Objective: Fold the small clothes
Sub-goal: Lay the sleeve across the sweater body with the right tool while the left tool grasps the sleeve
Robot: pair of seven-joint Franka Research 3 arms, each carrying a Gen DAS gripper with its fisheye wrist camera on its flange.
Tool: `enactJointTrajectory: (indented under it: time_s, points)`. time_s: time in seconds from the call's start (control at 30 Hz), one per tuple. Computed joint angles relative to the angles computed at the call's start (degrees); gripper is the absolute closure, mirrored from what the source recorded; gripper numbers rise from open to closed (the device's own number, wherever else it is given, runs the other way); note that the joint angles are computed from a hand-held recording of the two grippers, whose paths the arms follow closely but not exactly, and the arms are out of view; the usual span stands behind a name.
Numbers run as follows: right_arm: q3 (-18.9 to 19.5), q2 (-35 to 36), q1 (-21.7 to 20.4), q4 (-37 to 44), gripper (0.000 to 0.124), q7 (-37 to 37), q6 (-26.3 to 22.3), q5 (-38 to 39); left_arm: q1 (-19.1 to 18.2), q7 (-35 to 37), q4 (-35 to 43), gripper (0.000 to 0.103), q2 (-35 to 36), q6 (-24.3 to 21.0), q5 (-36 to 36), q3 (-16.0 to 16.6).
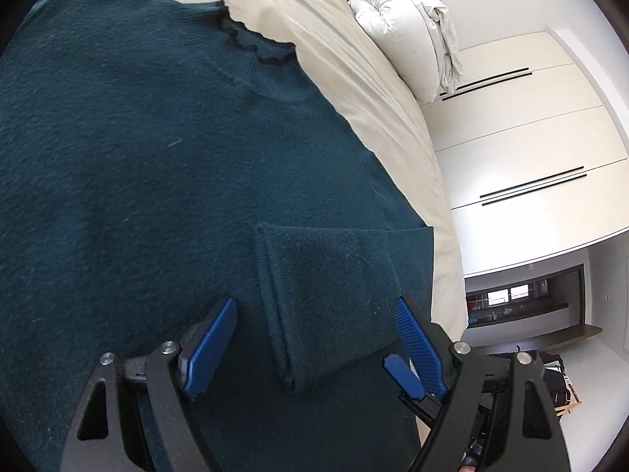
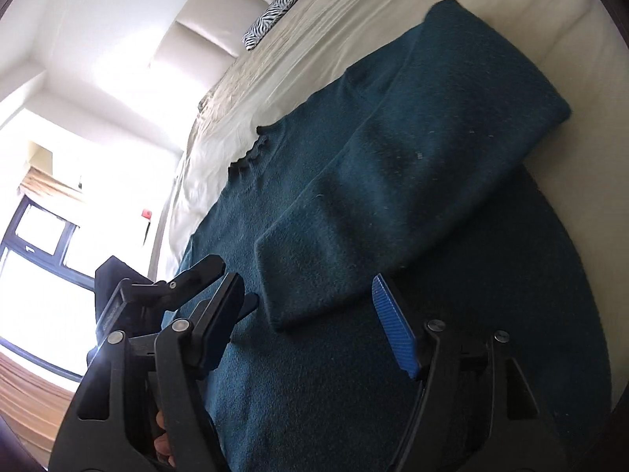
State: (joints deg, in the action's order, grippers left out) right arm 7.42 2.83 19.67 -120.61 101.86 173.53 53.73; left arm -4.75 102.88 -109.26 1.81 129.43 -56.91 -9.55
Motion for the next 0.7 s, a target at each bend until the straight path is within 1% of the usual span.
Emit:
enactJointTrajectory:
  time_s: [0.03, 0.07, 0.1, 0.13, 0.17, 0.2, 0.23, 0.3, 0.4, 0.47, 0.5, 0.53, 0.6, 0.63, 0.67, 0.7]
  points:
    - [0.77, -0.78, 0.27, -1.17, 0.057, -2.00, 1.64, 4.12, -0.29, -0.39, 1.12, 0.022, 0.91, -0.01, 1.27, -0.25]
    - [0.77, -1.42, 0.17, -1.77, 0.057, -4.55, 2.12, 7.85, -0.62, -1.27, 2.24, 0.031, 1.85, 0.36, 3.31, -0.56]
    - [0.70, -2.77, 0.27, -3.29, 0.057, -8.08, 2.52, 12.15, -0.84, -2.57, 3.47, 0.038, 2.76, 0.67, 5.24, -0.83]
    - [0.18, -3.52, 0.38, -4.21, 0.057, -9.07, 2.37, 13.42, -0.87, -3.60, 4.13, 0.051, 3.28, 0.76, 6.65, -1.05]
    - [-0.36, -3.82, 0.52, -4.34, 0.057, -10.70, 2.08, 15.43, -0.81, -4.55, 4.89, 0.068, 3.79, 0.74, 7.97, -1.20]
    - [-0.47, -5.50, 1.09, -5.75, 0.057, -13.58, 2.34, 19.29, -0.68, -5.57, 5.62, 0.079, 4.24, 0.48, 9.46, -1.27]
    - [-1.06, -5.86, 1.28, -5.93, 0.057, -14.63, 1.99, 20.61, -0.37, -5.72, 6.07, 0.094, 4.53, 0.12, 9.83, -1.38]
    - [-1.45, -7.49, 1.83, -7.41, 0.057, -14.24, 2.26, 20.70, 0.35, -4.66, 6.87, 0.094, 4.80, -0.10, 10.08, -1.51]
    - [-2.63, -8.45, 2.20, -8.01, 0.057, -15.61, 2.33, 21.00, 1.29, -2.57, 6.28, 0.094, 3.32, 1.69, 11.15, -1.10]
    - [-3.01, -9.17, 1.62, -8.02, 0.057, -12.99, 2.01, 17.22, 1.95, -1.91, 6.37, 0.094, 2.88, 2.54, 12.17, -0.49]
    - [-2.79, -9.72, 0.71, -8.40, 0.057, -8.93, 2.03, 11.88, 2.25, -1.64, 6.15, 0.094, 2.63, 3.32, 12.81, -0.19]
    - [-2.32, -10.43, -0.97, -9.18, 0.057, -3.28, 1.94, 4.32, 2.64, -1.52, 5.97, 0.094, 2.34, 3.88, 13.53, 0.19]
    - [-0.66, -11.66, -6.12, -10.30, 0.057, 8.74, 1.10, -12.10, 3.61, -1.48, 5.85, 0.094, 2.25, 4.80, 14.57, 1.03]
    - [-0.81, -12.02, -7.74, -10.09, 0.057, 11.38, 0.05, -16.59, 4.18, -1.51, 5.71, 0.094, 2.23, 5.01, 14.54, 1.40]
    - [-1.64, -11.69, -8.59, -9.16, 0.057, 12.44, -1.54, -19.44, 4.77, -1.60, 5.60, 0.094, 2.32, 5.04, 14.39, 1.75]
    - [-2.54, -10.84, -9.41, -7.45, 0.057, 13.74, -4.07, -22.37, 5.38, -0.85, 3.79, 0.094, 1.25, 5.34, 13.76, 2.02]
